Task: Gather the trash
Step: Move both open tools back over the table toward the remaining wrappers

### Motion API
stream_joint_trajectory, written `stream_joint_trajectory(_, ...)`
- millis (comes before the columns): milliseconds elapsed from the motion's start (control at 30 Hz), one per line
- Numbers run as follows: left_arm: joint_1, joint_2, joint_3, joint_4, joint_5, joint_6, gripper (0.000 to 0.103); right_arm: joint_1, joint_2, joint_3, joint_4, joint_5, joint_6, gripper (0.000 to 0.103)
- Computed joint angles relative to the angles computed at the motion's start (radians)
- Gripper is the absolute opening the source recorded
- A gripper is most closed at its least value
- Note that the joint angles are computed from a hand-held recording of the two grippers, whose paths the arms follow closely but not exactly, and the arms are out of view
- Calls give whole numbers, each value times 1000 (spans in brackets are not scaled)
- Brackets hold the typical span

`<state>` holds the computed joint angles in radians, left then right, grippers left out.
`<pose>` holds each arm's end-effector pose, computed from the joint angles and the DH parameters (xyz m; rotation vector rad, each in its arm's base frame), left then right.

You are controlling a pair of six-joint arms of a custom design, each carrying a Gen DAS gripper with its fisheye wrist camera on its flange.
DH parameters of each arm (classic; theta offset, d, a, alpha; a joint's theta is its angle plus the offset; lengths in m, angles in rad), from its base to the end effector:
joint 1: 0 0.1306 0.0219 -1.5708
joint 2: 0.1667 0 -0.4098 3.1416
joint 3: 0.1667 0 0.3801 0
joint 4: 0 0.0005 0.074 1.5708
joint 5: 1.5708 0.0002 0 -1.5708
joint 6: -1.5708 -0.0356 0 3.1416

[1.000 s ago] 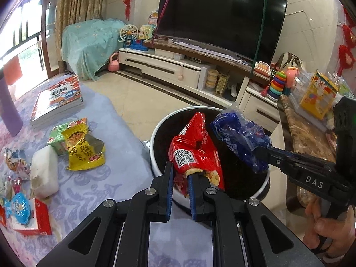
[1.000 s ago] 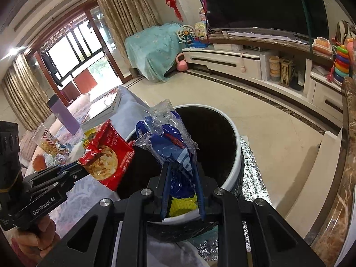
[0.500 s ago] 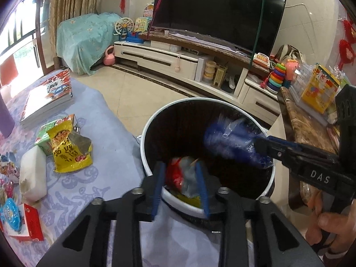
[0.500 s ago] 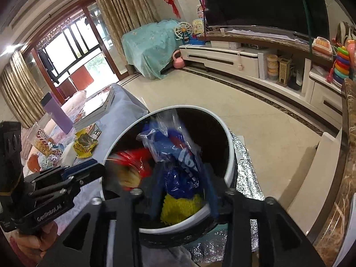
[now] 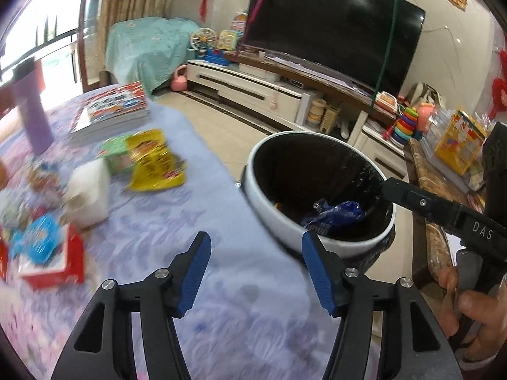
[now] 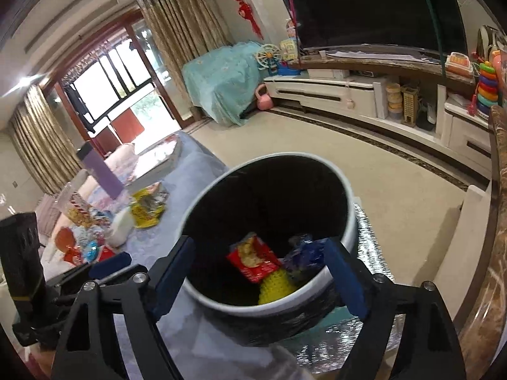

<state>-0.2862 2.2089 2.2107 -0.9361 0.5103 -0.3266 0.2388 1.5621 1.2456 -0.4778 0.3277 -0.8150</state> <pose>0.7237 -0.2316 0.3308 0.9322 2.2542 -0.6177 0.5109 0.1121 0.3400 0.8066 2.1718 0.1451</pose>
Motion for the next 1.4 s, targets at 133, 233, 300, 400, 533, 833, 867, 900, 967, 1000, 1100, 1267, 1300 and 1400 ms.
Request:
stream_joint_trajectory(133,42,-71,-128,73,10,13,61,31,10,9,21,2,-15,88)
stream_joint_trajectory(233,73,-118,-208,117,11,20,62,53,22,18,40,-4,-27,88)
stream_joint_trajectory(300,95,-136,-239,129,14,22,62,67,34,29,47,-10,-37,88)
stream_joint_trajectory(400,127,-161,-276,136,18,22,62,85,58,53,50,-26,-39,88)
stream_joint_trajectory(533,169,-191,-319,148,12,25,62,116,97,94,53,-42,-21,88)
stream_joint_trajectory(833,253,-226,-364,157,-6,68,62,167,181,192,37,-85,9,88)
stream_joint_trajectory(867,260,-221,-356,153,-8,73,62,173,190,205,33,-88,13,88)
stream_joint_trajectory(900,266,-214,-346,149,-9,78,62,176,199,215,30,-95,20,88)
stream_joint_trajectory(967,280,-213,-343,145,-10,92,62,184,217,238,25,-103,26,88)
stream_joint_trajectory(1000,286,-209,-336,141,-10,97,62,188,227,251,23,-109,30,88)
stream_joint_trajectory(1100,300,-192,-315,140,-15,110,62,199,254,285,16,-123,42,88)
stream_joint_trajectory(1267,319,-167,-280,128,-24,118,62,211,298,345,2,-147,73,88)
stream_joint_trajectory(1300,322,-162,-272,124,-25,120,62,213,308,358,0,-153,80,88)
stream_joint_trajectory(1400,330,-145,-248,117,-32,127,62,216,331,389,-4,-164,95,88)
